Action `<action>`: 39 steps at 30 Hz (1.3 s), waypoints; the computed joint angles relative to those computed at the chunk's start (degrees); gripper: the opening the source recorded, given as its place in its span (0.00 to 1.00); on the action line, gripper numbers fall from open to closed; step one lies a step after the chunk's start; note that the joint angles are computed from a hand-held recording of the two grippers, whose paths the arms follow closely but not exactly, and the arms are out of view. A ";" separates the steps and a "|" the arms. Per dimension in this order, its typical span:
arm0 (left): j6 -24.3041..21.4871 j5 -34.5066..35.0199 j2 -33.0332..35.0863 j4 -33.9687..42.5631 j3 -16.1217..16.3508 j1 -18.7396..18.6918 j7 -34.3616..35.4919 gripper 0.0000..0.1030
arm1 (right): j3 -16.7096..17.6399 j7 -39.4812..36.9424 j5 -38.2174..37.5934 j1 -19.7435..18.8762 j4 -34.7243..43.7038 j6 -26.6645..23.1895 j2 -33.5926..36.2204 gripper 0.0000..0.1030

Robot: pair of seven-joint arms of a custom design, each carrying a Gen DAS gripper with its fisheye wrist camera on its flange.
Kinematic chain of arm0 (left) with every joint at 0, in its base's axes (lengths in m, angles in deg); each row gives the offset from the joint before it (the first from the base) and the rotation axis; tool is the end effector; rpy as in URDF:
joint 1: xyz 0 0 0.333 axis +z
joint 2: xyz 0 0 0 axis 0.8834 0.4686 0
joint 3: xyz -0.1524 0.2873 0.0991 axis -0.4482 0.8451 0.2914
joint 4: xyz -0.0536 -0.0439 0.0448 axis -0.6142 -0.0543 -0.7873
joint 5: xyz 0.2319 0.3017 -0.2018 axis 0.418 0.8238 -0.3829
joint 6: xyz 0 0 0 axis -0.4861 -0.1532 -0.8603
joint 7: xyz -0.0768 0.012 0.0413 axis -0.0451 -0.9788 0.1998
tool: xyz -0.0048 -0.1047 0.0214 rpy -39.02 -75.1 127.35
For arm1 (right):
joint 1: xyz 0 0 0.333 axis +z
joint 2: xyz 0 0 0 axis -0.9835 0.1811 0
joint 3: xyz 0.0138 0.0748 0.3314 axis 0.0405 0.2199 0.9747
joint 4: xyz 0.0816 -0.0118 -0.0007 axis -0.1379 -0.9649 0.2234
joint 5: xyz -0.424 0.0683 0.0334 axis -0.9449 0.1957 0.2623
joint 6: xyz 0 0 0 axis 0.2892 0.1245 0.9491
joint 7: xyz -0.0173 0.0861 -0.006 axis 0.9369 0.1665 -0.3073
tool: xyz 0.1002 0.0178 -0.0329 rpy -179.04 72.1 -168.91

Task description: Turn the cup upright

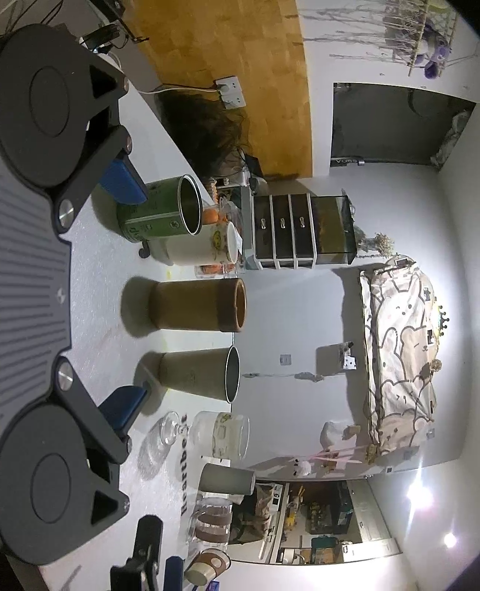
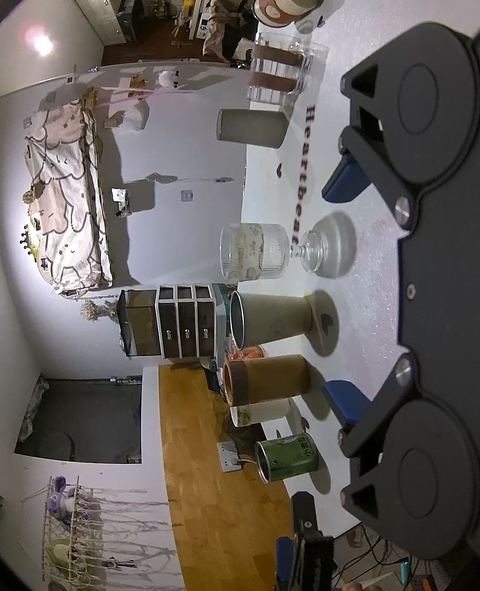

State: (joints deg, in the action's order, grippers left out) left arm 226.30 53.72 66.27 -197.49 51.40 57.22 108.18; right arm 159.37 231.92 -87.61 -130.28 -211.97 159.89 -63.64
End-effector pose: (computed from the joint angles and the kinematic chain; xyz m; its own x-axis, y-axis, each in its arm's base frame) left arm 0.5247 -0.1668 0.5442 -0.4161 -0.9073 -0.0605 -0.2627 0.1836 -0.9472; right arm 0.4546 0.2965 0.5159 -0.1528 -0.9846 -0.0847 -0.2727 0.1244 -0.9540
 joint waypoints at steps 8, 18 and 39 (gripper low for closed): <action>-1.64 6.05 -0.63 0.31 2.39 -2.01 -6.54 1.00 | 0.46 -0.67 -0.61 -0.64 0.83 -0.25 0.76 1.00; -2.71 10.56 -0.24 1.62 3.12 -1.61 -11.29 1.00 | 0.94 -0.99 -0.70 -1.07 1.36 -0.43 0.92 1.00; -3.83 19.54 0.58 4.12 4.68 -2.16 -20.92 1.00 | 1.40 -1.58 -0.26 -1.49 1.71 0.14 1.53 1.00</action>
